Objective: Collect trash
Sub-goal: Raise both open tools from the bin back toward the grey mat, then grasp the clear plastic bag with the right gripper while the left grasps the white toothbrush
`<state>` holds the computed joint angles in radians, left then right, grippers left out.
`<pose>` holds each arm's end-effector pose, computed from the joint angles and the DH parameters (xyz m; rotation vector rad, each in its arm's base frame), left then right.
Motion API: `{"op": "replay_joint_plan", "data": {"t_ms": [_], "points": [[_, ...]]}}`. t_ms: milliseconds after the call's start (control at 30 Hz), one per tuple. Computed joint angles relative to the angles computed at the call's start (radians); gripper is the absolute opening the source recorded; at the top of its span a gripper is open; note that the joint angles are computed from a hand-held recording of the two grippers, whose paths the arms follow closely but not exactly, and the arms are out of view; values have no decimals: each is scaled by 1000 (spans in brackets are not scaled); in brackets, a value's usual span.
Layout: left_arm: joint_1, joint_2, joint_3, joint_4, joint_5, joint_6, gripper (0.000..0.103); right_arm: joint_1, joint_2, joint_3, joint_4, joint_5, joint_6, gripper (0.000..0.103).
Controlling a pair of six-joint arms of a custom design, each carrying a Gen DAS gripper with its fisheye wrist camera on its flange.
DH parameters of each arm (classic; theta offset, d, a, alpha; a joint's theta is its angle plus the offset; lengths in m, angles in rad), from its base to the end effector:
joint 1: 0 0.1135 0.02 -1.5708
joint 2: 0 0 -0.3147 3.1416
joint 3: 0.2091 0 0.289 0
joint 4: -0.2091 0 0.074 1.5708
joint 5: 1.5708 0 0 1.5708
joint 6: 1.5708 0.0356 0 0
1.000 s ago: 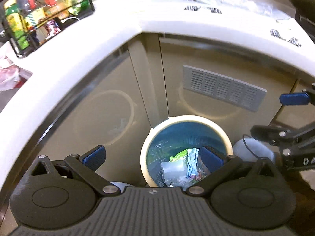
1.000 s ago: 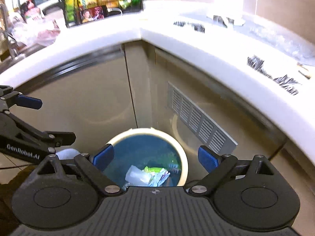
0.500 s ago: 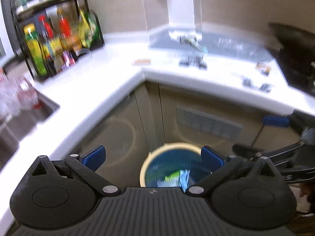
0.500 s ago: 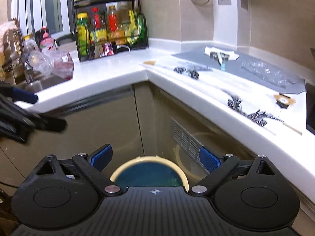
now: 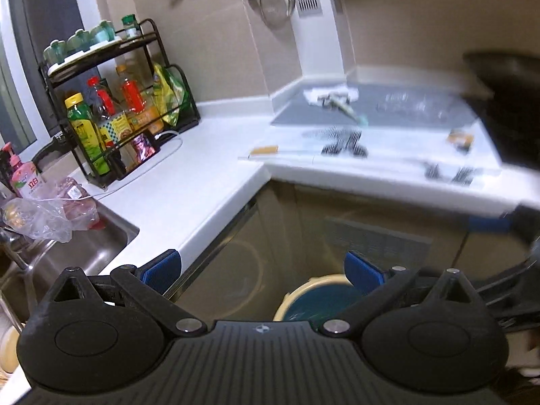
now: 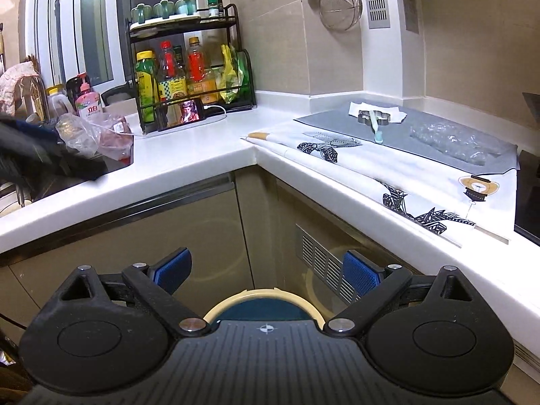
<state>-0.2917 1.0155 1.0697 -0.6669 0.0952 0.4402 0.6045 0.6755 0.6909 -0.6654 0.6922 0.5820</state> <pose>0.2123 -0.0673 0.3932 0.8304 2.0161 -0.0196 0.1255 0.0591 0.3132 0.3391 2.0276 -0.0440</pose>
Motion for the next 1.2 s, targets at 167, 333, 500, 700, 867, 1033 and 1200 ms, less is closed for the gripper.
{"op": "replay_joint_plan", "data": {"t_ms": [167, 333, 500, 700, 867, 1033, 1200], "points": [[-119, -11, -136, 156, -230, 43, 103, -9, -9, 2, 7, -3, -9, 100], [-76, 49, -111, 100, -116, 52, 103, -47, 1, 4, 14, -54, -32, 103], [-77, 99, -116, 106, -107, 8, 103, -84, 38, 0, 8, -112, -33, 103], [-70, 172, -89, 83, -95, -26, 103, -147, 59, -6, 24, -165, -52, 103], [-83, 208, -56, 82, -95, -24, 103, -224, 42, 0, 81, -161, -123, 103], [-105, 245, -4, 124, -77, -8, 103, -432, 37, 13, 208, -191, -251, 103], [-135, 317, 86, 177, -92, -42, 103, -742, 109, 38, 332, -319, -282, 103]]}}
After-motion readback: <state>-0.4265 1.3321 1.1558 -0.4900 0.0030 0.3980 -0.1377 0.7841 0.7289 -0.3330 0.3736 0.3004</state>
